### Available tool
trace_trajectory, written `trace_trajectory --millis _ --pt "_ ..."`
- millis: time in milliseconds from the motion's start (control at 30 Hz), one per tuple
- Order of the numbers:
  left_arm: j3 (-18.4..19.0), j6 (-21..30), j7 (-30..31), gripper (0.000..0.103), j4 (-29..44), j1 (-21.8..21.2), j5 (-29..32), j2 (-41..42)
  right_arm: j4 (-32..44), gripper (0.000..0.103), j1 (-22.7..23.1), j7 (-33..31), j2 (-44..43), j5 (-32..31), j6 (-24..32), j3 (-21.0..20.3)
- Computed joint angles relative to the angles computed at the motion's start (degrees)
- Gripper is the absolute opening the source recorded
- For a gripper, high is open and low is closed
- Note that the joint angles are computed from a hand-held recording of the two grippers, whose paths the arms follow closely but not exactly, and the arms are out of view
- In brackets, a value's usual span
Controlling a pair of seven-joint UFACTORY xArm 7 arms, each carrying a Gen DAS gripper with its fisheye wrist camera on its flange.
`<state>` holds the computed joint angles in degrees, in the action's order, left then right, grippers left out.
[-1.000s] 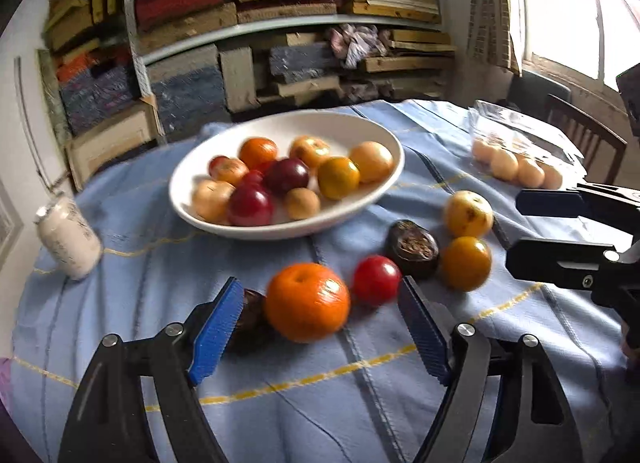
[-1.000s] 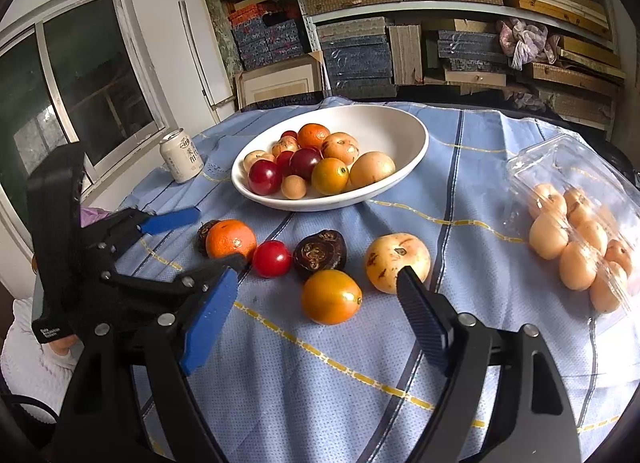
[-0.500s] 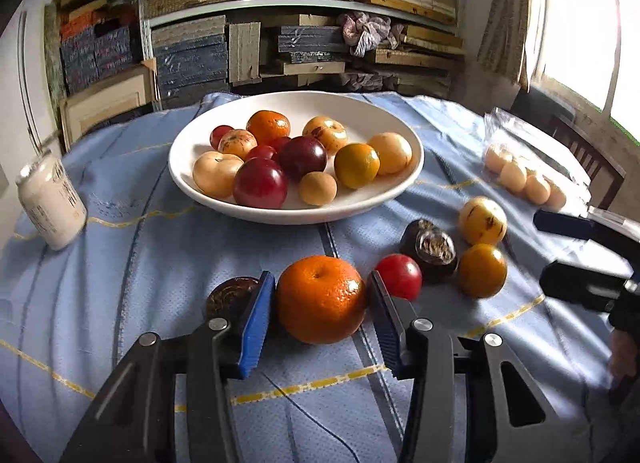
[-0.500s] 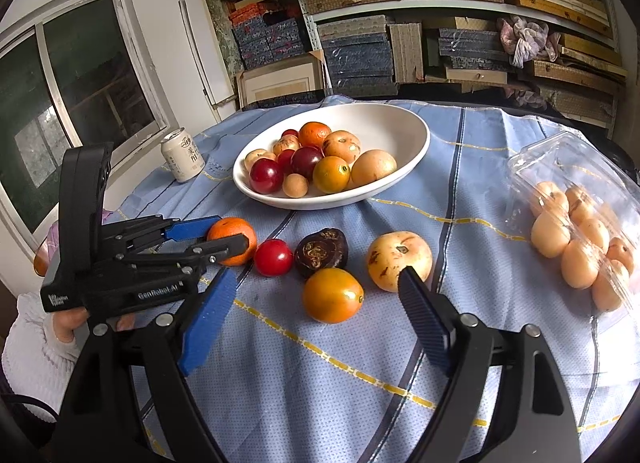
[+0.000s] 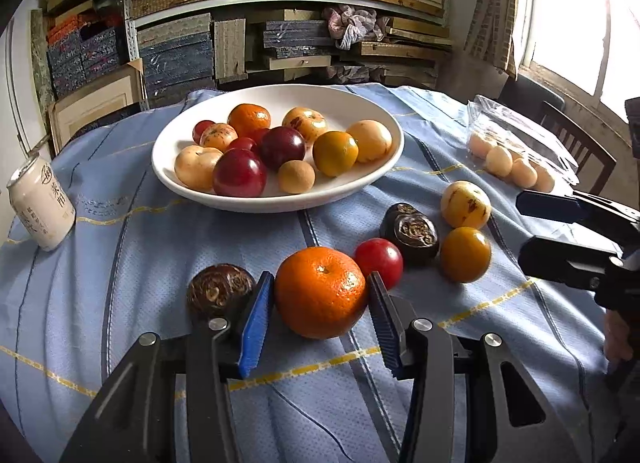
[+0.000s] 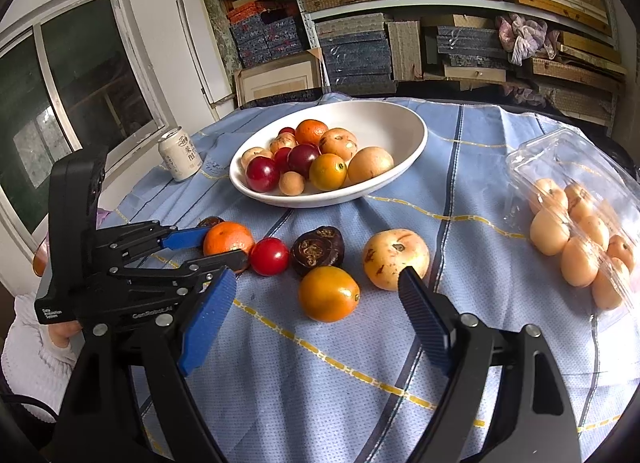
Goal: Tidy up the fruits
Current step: 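Grasp the large orange with the left tool while the right tool grasps a yellow-orange fruit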
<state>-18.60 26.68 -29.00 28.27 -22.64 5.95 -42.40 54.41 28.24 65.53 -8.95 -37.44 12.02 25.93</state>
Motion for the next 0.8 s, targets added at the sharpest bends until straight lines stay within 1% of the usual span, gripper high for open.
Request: trace_trajectory --millis 67,167,267,333,400,467,500,567,600,633,700,800 --pt "0.3 0.3 0.1 0.048 -0.6 -0.8 -0.5 -0.9 -0.5 0.081 0.8 -1.9 -0.5 1.6 -0.2 -0.6" --pt "0.2 2.4 0.0 0.048 -1.0 -1.6 -1.0 -2.6 -1.4 0.081 2.5 -7.7 -1.4 5.6 0.5 -1.5" --pt "-0.1 3.5 -0.2 0.048 -1.4 -2.1 -1.3 -3.8 -0.8 0.08 2.9 -10.9 -1.0 5.5 3.3 -0.2" --pt "-0.7 3.9 -0.3 0.048 -1.4 -2.0 -0.9 -4.0 0.4 0.072 3.3 -11.9 0.4 4.7 5.3 0.6" --pt "-1.1 4.1 -0.4 0.048 -1.2 -1.8 -0.6 -3.9 1.1 0.069 3.7 -11.3 1.3 3.5 6.3 0.5" --pt "-0.7 4.7 0.0 0.048 -0.9 -2.5 -1.1 -3.0 1.7 0.066 4.0 -9.4 2.2 2.1 7.2 0.1" --pt "-1.1 5.3 -0.3 0.048 -0.5 -2.3 -0.9 -2.2 1.9 0.064 4.3 -8.8 2.6 1.7 7.3 -0.2" --pt "-0.4 6.7 0.1 0.048 0.4 -2.9 -1.6 -0.7 2.3 0.062 4.7 -7.3 3.2 1.0 7.4 -1.1" --pt "-0.1 6.2 0.2 0.048 0.0 -3.2 -1.9 -1.0 2.4 0.062 4.8 -6.4 3.4 0.6 7.2 -1.5" --pt "1.3 5.1 0.7 0.048 -0.7 -4.3 -3.1 -1.3 2.3 0.062 4.9 -6.2 3.4 0.7 7.0 -2.0" --pt "2.2 4.2 1.0 0.048 -1.3 -4.9 -4.4 -1.8 2.7 0.061 5.3 -6.0 4.1 1.5 6.8 -2.7" --pt "0.7 4.9 0.5 0.047 -0.8 -3.8 -3.7 -1.5 3.4 0.059 5.8 -5.7 5.1 1.6 6.6 -3.5"
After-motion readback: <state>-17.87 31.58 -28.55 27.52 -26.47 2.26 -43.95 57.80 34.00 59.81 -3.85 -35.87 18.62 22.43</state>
